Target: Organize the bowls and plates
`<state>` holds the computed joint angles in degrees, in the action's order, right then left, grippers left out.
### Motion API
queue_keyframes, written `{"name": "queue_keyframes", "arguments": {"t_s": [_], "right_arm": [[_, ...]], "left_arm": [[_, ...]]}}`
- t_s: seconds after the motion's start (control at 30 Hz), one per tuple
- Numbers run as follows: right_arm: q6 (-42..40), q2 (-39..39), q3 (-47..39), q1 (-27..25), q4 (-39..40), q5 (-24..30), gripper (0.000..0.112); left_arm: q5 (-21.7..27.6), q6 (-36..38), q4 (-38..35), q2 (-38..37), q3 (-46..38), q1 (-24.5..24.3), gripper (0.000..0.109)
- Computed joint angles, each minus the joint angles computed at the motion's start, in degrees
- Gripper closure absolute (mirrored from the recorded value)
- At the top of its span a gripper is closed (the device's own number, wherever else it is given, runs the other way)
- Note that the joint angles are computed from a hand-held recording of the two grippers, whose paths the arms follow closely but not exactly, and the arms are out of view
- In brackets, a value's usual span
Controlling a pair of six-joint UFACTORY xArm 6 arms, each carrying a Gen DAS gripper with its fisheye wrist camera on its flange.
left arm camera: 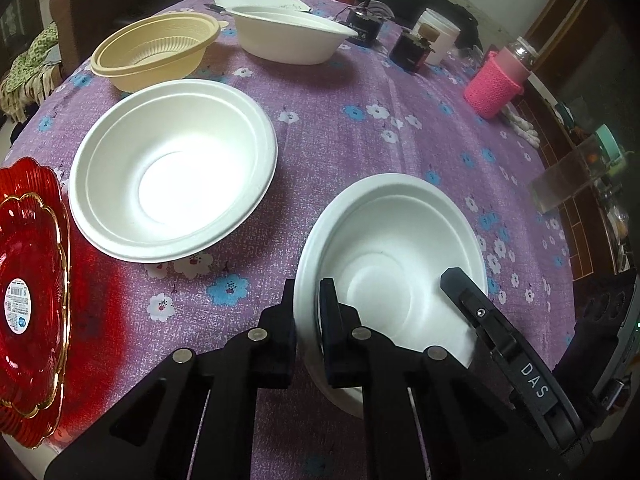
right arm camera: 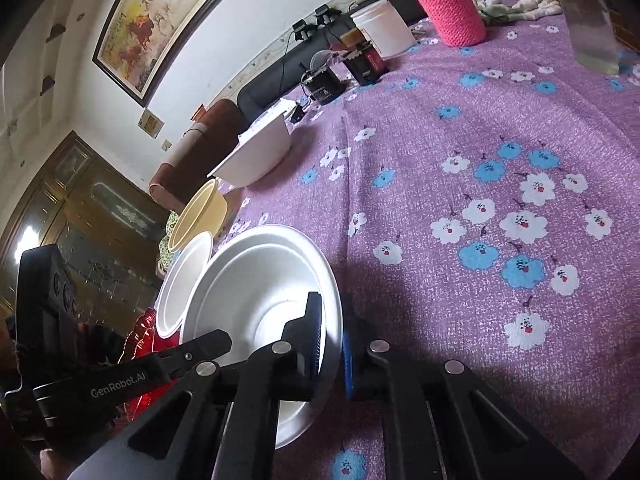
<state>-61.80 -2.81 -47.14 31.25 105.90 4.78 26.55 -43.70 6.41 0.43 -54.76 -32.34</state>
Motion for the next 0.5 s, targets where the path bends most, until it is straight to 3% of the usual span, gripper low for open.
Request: {"name": "queue_keyframes", "arguments": {"t_s": [0.5], "right_arm": [[9.1, -2.7, -0.8, 6.6, -7.0, -3.6, 0.105]], "left_arm": [[-1.8, -2.3, 5.0, -13.3, 10.5, 3.3, 0.100]]}}
